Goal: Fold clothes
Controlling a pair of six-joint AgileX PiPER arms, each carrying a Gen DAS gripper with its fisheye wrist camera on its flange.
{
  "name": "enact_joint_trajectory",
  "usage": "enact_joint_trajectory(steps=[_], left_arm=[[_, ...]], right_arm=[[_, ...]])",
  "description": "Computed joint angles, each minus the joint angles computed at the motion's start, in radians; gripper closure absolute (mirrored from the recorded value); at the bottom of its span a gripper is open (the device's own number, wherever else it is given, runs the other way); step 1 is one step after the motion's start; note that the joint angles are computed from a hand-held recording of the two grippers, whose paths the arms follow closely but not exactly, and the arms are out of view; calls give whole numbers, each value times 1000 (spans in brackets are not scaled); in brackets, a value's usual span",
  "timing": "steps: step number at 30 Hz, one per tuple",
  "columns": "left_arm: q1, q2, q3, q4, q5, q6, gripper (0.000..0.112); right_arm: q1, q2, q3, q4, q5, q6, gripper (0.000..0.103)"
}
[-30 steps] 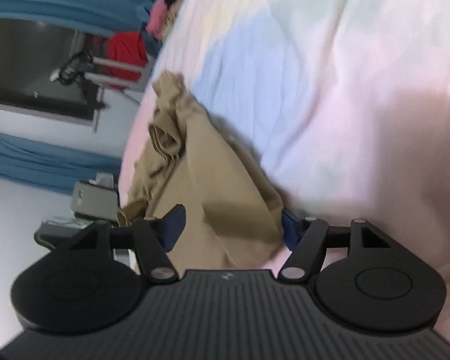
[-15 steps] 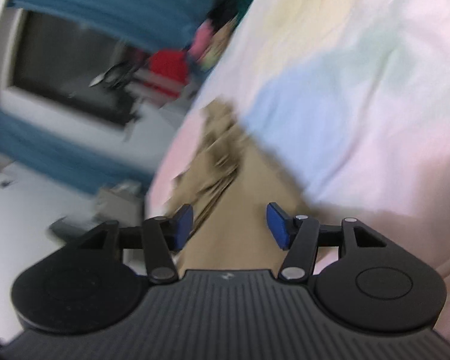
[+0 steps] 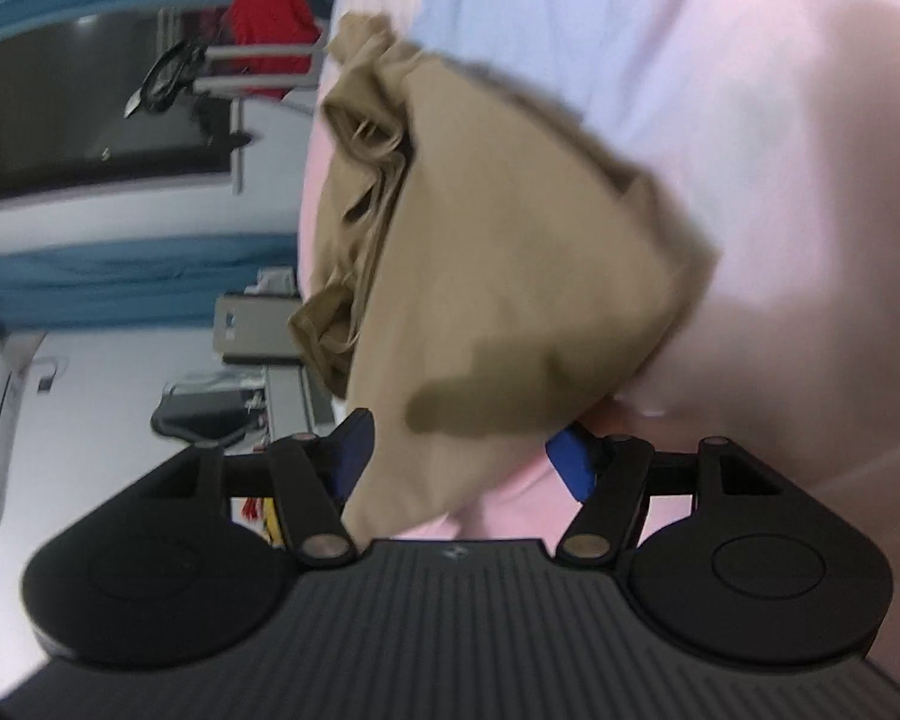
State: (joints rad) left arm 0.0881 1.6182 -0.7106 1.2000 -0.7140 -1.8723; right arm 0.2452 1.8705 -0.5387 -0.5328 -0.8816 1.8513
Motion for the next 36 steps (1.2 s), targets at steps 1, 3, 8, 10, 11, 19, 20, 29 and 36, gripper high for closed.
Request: enact_joint_trajectory(steps=[1, 3, 8, 10, 11, 19, 20, 29, 36], left_arm=[[0, 0, 2, -7, -5, 6, 97], [0, -3, 8, -19, -10, 13, 97], [-1, -9, 20, -30, -10, 29, 97], [0, -9, 24, -35, -11, 35, 97], [0, -10, 25, -37, -12, 37, 97], [8, -5, 39, -78, -44, 69, 98], [9, -6, 41, -83, -46, 76, 98], [-2, -64, 59, -98, -34, 112, 99], [114, -252, 84, 95, -114, -99, 99]], right_arm=[[-2, 2, 10, 11, -16, -1, 37], [-4, 7, 24, 32, -41, -7, 37], [16, 33, 8, 45, -90, -47, 12], [21, 47, -3, 23, -107, -42, 12], [24, 51, -6, 25, -109, -43, 12], [85, 19, 80, 329, -103, -196, 27], [103, 7, 86, 389, -87, -232, 31], [128, -109, 109, 506, -6, -470, 87], [115, -391, 190, 472, 67, -543, 87]])
